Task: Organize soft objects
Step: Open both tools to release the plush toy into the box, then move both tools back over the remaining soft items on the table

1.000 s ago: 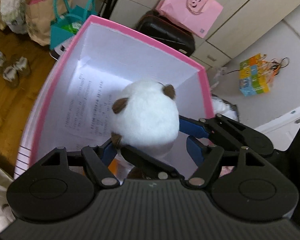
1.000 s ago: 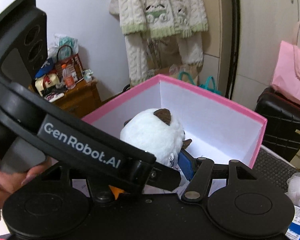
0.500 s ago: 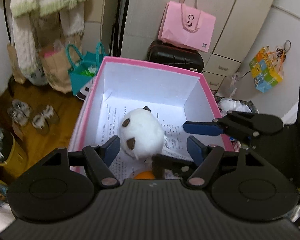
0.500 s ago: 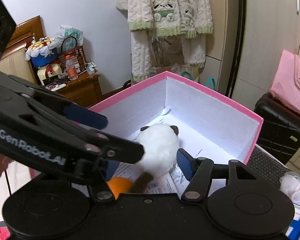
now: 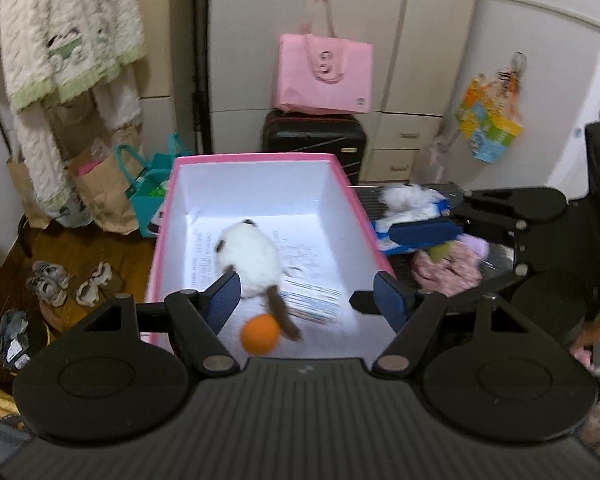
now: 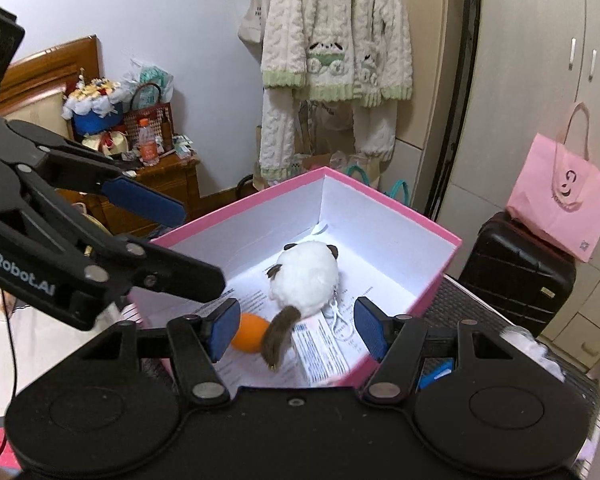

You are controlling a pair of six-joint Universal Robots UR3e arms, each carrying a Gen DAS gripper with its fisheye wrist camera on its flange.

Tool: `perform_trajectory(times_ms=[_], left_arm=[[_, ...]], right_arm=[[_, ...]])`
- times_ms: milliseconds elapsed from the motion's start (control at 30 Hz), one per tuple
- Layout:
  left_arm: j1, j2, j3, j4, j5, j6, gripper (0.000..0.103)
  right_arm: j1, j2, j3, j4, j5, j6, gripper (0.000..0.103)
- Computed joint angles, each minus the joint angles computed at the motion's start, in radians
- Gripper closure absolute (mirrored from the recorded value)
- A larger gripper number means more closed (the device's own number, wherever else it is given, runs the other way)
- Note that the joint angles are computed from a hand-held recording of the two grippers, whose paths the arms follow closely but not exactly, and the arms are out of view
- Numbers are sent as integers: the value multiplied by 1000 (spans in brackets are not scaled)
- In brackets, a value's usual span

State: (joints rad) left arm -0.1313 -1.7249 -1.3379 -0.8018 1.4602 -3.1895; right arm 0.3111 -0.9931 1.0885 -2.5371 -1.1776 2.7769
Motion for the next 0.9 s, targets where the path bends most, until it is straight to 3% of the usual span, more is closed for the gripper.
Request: perform_trajectory(times_ms=[267, 433, 533, 733, 900], left_arm=[[-144, 62, -3, -16, 39, 26, 27], [-197, 45, 42, -60, -59, 34, 27], [-260, -7, 89, -52, -34, 41, 27], [-328, -157, 211, -36, -24, 50, 26], [-385, -314, 331, 2, 39, 57, 26]], right_arm=[[-197, -377, 463, -130, 186, -72, 34], [-339, -565, 689, -215, 275, -110, 32], [-423, -646, 778, -221, 315, -136, 31], [-547, -707, 904, -273, 358, -174, 30], [-619, -655, 926, -294, 385, -188, 30]])
